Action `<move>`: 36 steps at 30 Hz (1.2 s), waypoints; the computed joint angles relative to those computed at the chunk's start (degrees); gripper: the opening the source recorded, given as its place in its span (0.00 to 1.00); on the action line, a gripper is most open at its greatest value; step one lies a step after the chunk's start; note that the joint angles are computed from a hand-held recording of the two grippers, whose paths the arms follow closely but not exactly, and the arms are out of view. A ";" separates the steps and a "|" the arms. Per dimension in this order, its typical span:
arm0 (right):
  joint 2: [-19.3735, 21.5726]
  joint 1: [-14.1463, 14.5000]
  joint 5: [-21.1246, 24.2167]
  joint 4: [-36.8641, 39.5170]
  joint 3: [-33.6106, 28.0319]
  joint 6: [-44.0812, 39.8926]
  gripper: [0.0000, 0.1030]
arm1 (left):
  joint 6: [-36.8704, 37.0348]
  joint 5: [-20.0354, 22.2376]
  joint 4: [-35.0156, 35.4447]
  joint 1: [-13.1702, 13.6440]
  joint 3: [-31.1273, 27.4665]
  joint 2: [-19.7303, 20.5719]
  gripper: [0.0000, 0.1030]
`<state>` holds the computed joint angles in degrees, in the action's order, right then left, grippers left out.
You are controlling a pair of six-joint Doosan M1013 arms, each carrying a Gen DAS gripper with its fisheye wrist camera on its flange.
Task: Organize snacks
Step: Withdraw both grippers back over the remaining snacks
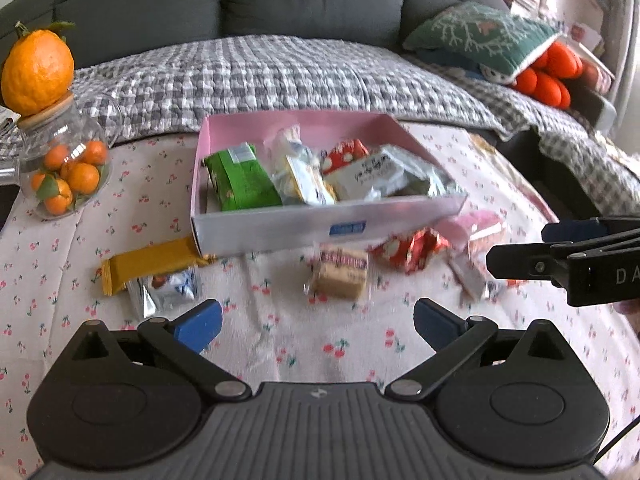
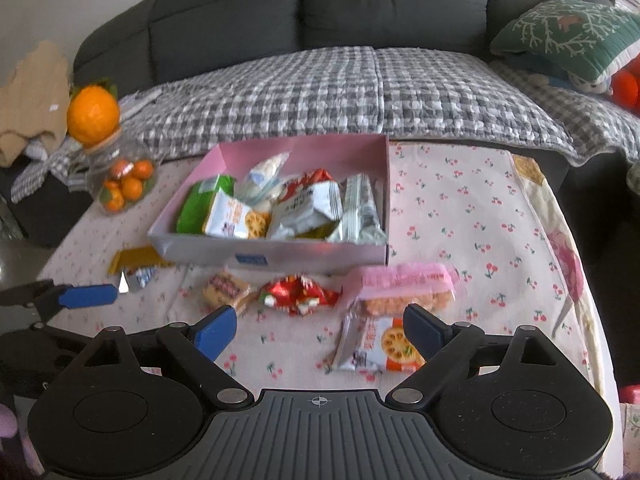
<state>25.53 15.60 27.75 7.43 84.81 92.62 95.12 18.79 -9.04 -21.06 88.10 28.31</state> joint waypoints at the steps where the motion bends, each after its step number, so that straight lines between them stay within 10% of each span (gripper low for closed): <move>1: -0.06 0.11 0.04 -0.50 0.31 -0.08 0.90 | 0.50 0.23 -0.12 0.00 0.18 0.00 0.99; 18: -0.52 0.47 1.57 -8.02 5.43 0.03 0.90 | 3.76 0.71 4.89 -0.93 2.86 0.30 0.99; 27: -0.47 -0.83 -4.19 -3.49 7.79 -3.58 1.00 | 26.36 -7.03 -19.33 -0.09 5.43 0.71 1.00; 36: 1.05 -0.69 -7.18 -7.10 6.63 1.30 1.00 | 36.32 -6.92 -27.80 0.03 2.50 2.84 1.00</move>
